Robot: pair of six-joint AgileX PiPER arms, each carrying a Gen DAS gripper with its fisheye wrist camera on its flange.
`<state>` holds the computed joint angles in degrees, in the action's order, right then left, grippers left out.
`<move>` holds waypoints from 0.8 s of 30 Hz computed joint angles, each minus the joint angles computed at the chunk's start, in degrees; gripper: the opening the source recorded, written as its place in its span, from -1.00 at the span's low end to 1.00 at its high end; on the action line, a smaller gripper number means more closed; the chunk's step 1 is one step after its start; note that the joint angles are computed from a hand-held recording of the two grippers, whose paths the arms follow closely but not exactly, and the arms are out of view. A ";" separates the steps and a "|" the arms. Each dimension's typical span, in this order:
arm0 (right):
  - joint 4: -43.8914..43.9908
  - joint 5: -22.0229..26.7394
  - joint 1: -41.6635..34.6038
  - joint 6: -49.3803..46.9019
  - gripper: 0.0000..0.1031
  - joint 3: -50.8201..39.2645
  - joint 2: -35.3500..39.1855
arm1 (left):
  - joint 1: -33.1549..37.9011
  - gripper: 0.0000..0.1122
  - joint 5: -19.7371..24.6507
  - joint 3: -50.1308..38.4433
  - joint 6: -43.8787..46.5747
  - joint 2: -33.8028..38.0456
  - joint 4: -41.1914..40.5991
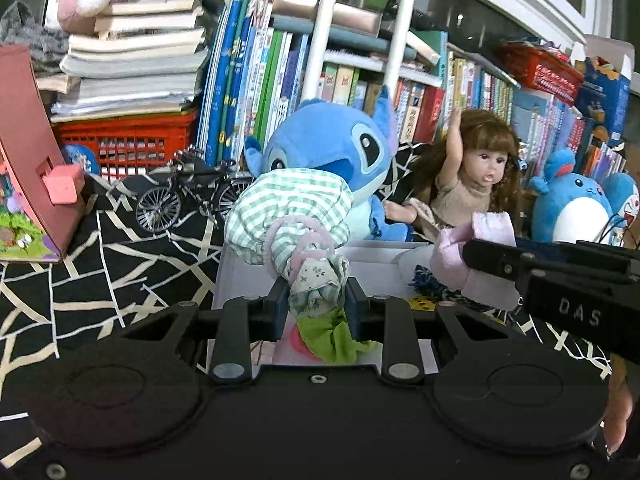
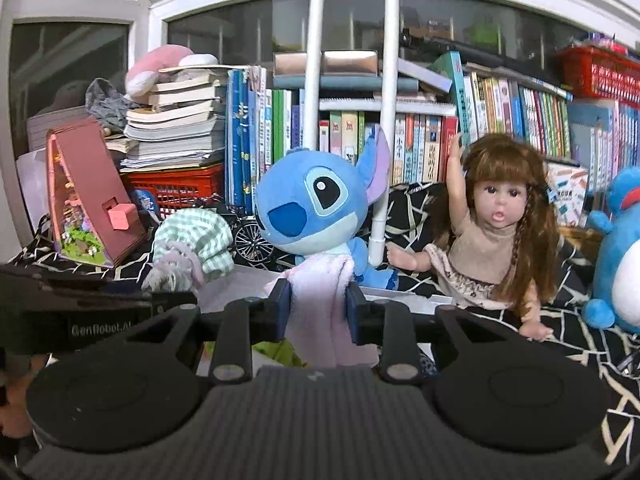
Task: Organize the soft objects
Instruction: 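Lift and carry the green checked cloth and pink cloth over the white box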
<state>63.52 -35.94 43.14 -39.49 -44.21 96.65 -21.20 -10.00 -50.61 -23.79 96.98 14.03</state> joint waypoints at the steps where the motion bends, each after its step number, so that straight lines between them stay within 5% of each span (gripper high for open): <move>1: -0.39 1.15 -0.93 0.60 -0.35 -0.68 0.35 | 0.26 -0.51 0.38 -0.71 -2.92 0.61 2.74; 10: -4.41 9.20 -7.08 8.13 -0.35 -5.52 3.59 | 1.33 -0.51 2.06 -4.93 -13.31 4.63 12.92; 21: -6.43 11.89 -8.51 12.94 -0.35 -8.73 7.46 | 1.31 -0.51 2.69 -5.97 -20.43 7.03 19.66; 24: -7.07 12.75 -8.78 14.34 -0.35 -9.37 8.67 | 1.57 -0.51 2.68 -6.36 -29.05 7.73 27.45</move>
<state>56.46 -23.20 34.35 -25.15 -53.58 105.32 -19.63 -7.31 -56.97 -52.84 104.71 41.48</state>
